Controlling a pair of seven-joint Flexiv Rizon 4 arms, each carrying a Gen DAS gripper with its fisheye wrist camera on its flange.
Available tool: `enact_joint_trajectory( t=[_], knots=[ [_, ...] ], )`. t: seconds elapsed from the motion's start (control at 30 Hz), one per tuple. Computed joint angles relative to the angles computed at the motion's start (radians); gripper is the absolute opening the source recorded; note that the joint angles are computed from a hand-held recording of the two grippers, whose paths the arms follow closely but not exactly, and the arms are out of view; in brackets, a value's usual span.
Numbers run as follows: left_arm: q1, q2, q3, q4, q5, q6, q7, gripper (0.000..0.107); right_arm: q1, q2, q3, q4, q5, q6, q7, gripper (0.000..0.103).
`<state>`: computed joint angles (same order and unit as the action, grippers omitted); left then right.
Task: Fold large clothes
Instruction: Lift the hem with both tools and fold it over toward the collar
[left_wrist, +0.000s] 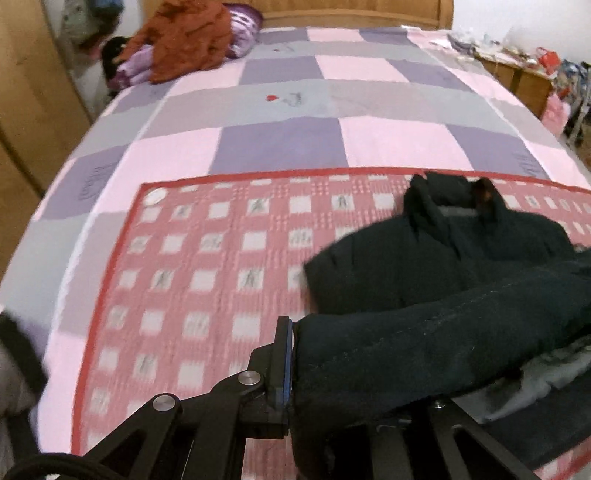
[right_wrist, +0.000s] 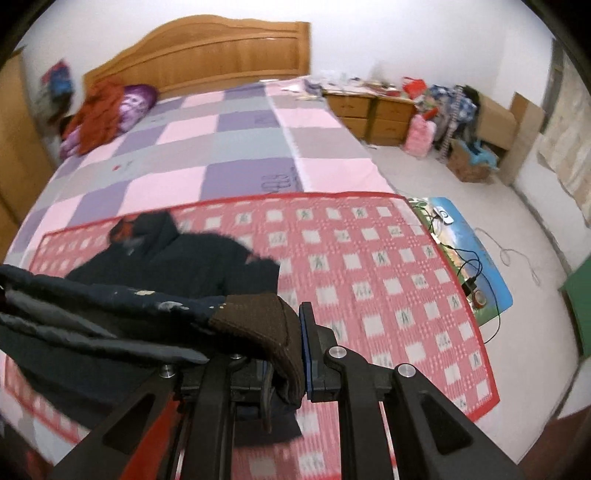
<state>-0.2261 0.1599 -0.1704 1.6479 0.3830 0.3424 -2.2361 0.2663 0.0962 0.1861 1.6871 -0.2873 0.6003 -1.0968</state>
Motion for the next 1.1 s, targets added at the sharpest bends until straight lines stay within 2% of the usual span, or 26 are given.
enact_joint_trajectory(
  t=[0.07, 0.17, 0.3, 0.4, 0.63, 0.73, 0.83, 0.87, 0.97, 1.03, 1.1],
  knots=[
    [0.022, -0.075, 0.019, -0.028, -0.017, 0.037, 0.029, 0.008, 0.011, -0.097, -0.014, -0.071, -0.037, 0.009, 0.024, 0.013],
    [0.03, -0.185, 0.04, -0.085, -0.024, 0.04, 0.033, 0.008, 0.03, -0.252, -0.046, -0.184, -0.047, 0.022, 0.022, 0.013],
    [-0.001, -0.321, 0.074, -0.153, 0.005, 0.026, 0.015, 0.008, 0.046, -0.436, -0.082, -0.317, -0.028, 0.01, -0.001, 0.013],
    [-0.036, -0.397, 0.102, -0.193, 0.023, 0.012, 0.011, 0.008, 0.045, -0.523, -0.096, -0.364, -0.004, 0.019, -0.008, 0.013],
    [-0.082, -0.48, 0.155, -0.239, 0.006, -0.011, -0.004, 0.012, 0.037, -0.608, -0.1, -0.371, 0.037, 0.033, -0.027, 0.014],
    [-0.098, -0.469, 0.17, -0.254, 0.025, -0.021, -0.011, 0.035, 0.051, -0.626, -0.107, -0.39, 0.011, 0.008, -0.063, 0.016],
    [-0.071, -0.42, 0.172, -0.206, -0.037, 0.045, 0.004, 0.04, 0.054, -0.617, -0.1, -0.405, 0.008, -0.004, -0.11, 0.019],
    [-0.059, -0.403, 0.171, -0.192, -0.066, 0.06, 0.013, 0.045, 0.048, -0.614, -0.093, -0.421, 0.022, -0.014, -0.13, 0.021],
    [-0.015, -0.384, 0.157, -0.181, -0.179, 0.063, 0.079, 0.046, 0.036, -0.622, -0.079, -0.504, 0.075, -0.07, -0.175, 0.047],
    [0.001, -0.382, 0.15, -0.192, -0.233, 0.056, 0.104, 0.046, 0.021, -0.647, -0.063, -0.593, 0.136, -0.135, -0.205, 0.079],
    [0.018, -0.375, 0.142, -0.179, -0.31, 0.09, 0.124, 0.046, 0.007, -0.662, -0.054, -0.67, 0.205, -0.179, -0.202, 0.084]
  ],
)
